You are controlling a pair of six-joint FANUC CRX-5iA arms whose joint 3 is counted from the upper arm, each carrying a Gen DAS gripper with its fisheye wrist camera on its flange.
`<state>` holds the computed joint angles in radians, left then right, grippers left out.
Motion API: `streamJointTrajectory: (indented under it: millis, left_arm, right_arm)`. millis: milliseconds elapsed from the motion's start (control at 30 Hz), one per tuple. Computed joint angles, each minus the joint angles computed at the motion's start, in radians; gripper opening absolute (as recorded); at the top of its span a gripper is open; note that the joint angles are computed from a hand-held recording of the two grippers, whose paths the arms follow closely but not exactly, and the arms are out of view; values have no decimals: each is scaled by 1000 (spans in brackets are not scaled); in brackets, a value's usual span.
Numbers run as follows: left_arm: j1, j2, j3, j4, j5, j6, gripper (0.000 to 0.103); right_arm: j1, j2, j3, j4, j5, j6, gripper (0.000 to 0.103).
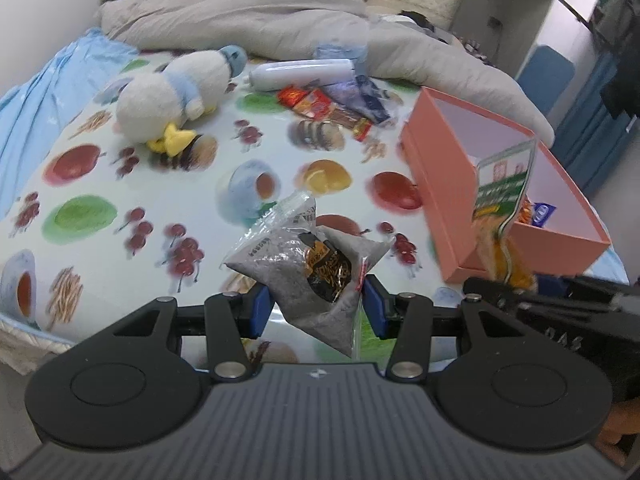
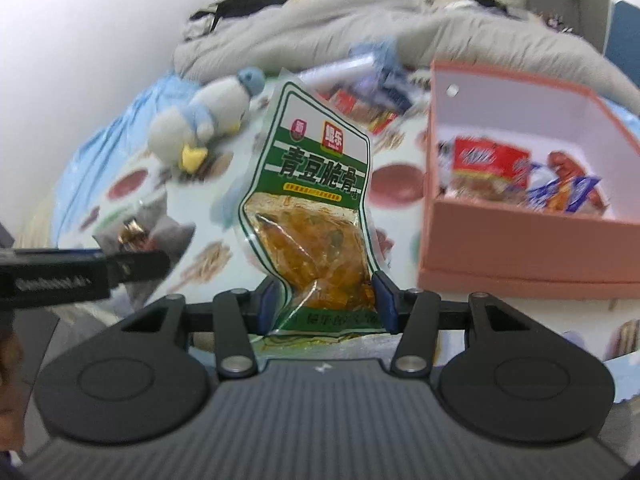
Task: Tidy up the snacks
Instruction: 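Lift the grey bag and green pea packet and carry them over the pink box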
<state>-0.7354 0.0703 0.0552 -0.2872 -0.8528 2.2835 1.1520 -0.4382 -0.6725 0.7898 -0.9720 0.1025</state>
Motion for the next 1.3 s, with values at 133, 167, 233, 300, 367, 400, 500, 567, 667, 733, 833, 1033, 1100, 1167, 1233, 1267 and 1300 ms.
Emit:
streamJointTrajectory:
  millis: [133,167,233,300,367,400,500,567,667,733,833,1033,1100,1167,1233,1267,1300]
  left_arm:
    - [-34,4,48,-21,-21,-9,53]
    - [-42,3,58,-26,-21,-10,53]
    - [-57,3,76,-36,-24,-9,53]
    - [-71,5,91,-41,-24,-11,53]
    - [-86,9,108,-45,-26,-13,53]
    - [-90,11,112,-43,-23,-17,53]
    - [-119,24,142,-61,-21,-22,53]
    - [-129,31,152,-51,-2,-39,53]
    - [-142,45,169,-28,22,-67,53]
    - [-152,55,180,-15,35,-87,53]
    - [-166,74,204,0,46,-121,53]
    - [-166,107,237,55,67,-183,53]
    - [-156,121,248,90,68,-207,53]
    - [-147,138,264,114,65,-223,53]
    - [-137,157,281,131,64,-238,53]
    - [-135,170,296,136,60,-244,53]
    - [-132,185,314,139,55,-250,53]
  right_arm:
    - [33,-39,0,39,-63,-40,52]
    - [42,-46,1,46,-83,-50,52]
    - [60,-62,-2,61,-111,-76,52]
    - [74,-69,-2,75,-138,-90,52]
    - [92,-85,-5,92,-167,-108,52]
    - [103,-93,-8,99,-182,-122,52]
    - [142,-123,-12,111,-247,-144,52]
    - [166,-137,-14,120,-293,-156,52]
    - [197,-161,-22,134,-356,-181,52]
    - [220,-177,-26,140,-402,-202,52]
    - [257,-201,-32,145,-472,-244,52]
    - [283,-223,-38,142,-539,-268,52]
    - [264,-226,-41,141,-524,-267,52]
    - [236,-225,-43,139,-506,-256,52]
    - [202,-228,-47,135,-475,-239,52]
    - [174,-226,-47,130,-452,-225,52]
    - [147,-226,-47,126,-428,-208,52]
